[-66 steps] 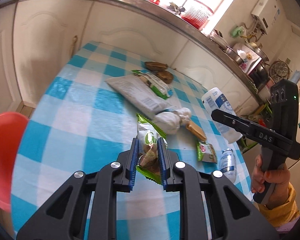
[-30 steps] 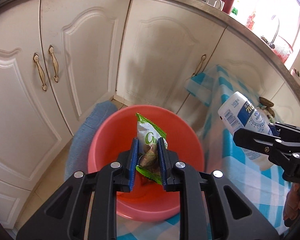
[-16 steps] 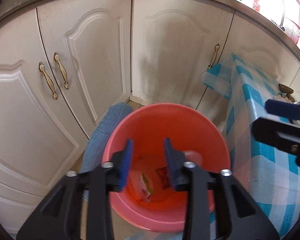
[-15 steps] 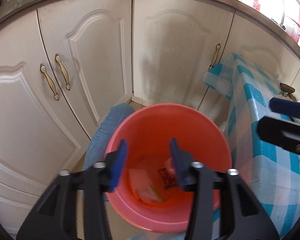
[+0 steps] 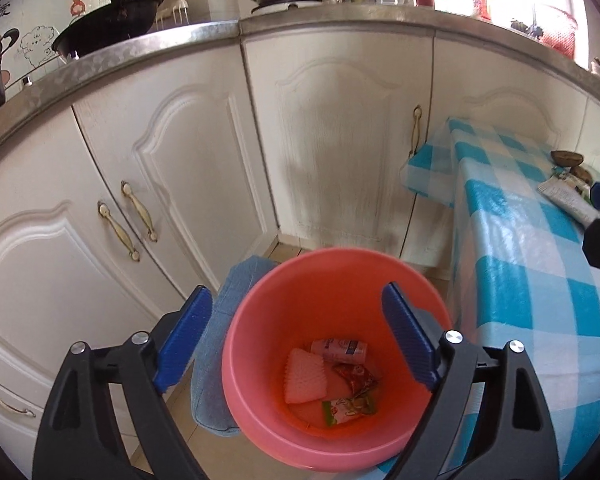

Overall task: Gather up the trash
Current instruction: 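Move both tools back to the table toward the second white bottle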

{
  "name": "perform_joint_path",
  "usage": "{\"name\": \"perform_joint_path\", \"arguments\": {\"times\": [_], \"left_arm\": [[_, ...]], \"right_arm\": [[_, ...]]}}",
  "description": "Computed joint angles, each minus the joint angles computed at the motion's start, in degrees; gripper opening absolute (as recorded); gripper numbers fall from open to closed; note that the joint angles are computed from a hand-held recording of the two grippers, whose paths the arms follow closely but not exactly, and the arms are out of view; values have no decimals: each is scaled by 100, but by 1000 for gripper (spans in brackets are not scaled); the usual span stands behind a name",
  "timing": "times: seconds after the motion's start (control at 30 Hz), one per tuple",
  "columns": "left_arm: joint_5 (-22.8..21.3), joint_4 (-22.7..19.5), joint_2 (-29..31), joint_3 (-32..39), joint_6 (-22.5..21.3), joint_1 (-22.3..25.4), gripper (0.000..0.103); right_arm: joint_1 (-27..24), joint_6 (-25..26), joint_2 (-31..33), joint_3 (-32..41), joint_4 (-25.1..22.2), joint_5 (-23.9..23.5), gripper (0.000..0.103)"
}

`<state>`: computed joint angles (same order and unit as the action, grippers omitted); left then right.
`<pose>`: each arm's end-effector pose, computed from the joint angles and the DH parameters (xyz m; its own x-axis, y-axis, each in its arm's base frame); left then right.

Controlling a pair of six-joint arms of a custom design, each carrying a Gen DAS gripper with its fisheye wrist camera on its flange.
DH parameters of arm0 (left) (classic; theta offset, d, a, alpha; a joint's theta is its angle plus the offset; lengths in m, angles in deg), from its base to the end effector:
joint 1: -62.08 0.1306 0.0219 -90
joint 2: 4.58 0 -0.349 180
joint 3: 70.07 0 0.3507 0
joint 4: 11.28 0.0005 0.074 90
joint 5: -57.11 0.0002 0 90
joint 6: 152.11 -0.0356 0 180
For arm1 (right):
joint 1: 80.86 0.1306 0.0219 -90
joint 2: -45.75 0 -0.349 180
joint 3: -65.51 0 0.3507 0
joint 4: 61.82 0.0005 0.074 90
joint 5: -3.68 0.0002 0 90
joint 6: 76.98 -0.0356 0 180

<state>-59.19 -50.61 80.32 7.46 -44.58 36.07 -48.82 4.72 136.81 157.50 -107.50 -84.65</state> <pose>0.3762 -0.1666 0.3560 -0.6598 0.0215 -0.7511 -0.0825 0.9915 0.1009 0.3879 0.2410 0.4079 -0.6645 -0.2457 -0.7057 -0.4212 0.9032 0.0822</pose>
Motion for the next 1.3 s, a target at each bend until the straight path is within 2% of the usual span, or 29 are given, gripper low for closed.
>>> {"name": "perform_joint_path", "arguments": {"times": [0.13, 0.2, 0.4, 0.63, 0.73, 0.9, 1.07, 1.3], "left_arm": [[246, 428, -323, -220, -190, -61, 88], [319, 481, -401, -245, -175, -100, 88], [601, 413, -385, -62, 24, -268, 88], [945, 100, -156, 435, 643, -424, 88], [927, 116, -36, 589, 586, -580, 88], [1153, 52, 161, 875, 383, -856, 88], [1623, -65, 463, 1319, 291, -1116, 88], [2760, -253, 1377, 2587, 246, -1344, 88]], "right_arm": [[-105, 41, -488, -496, 151, 124, 90], [-156, 51, -821, -839, 259, 192, 91], [-288, 111, -1815, -1761, 496, 602, 92], [-523, 195, -2876, -2541, 565, 992, 96], [-727, 131, -3258, -2761, 504, 1042, 97], [-1277, -139, -3783, -3014, 245, 704, 98], [-1947, -332, -4226, -3168, -97, 383, 98], [-3471, -839, -4773, -3380, -624, -607, 98]]}}
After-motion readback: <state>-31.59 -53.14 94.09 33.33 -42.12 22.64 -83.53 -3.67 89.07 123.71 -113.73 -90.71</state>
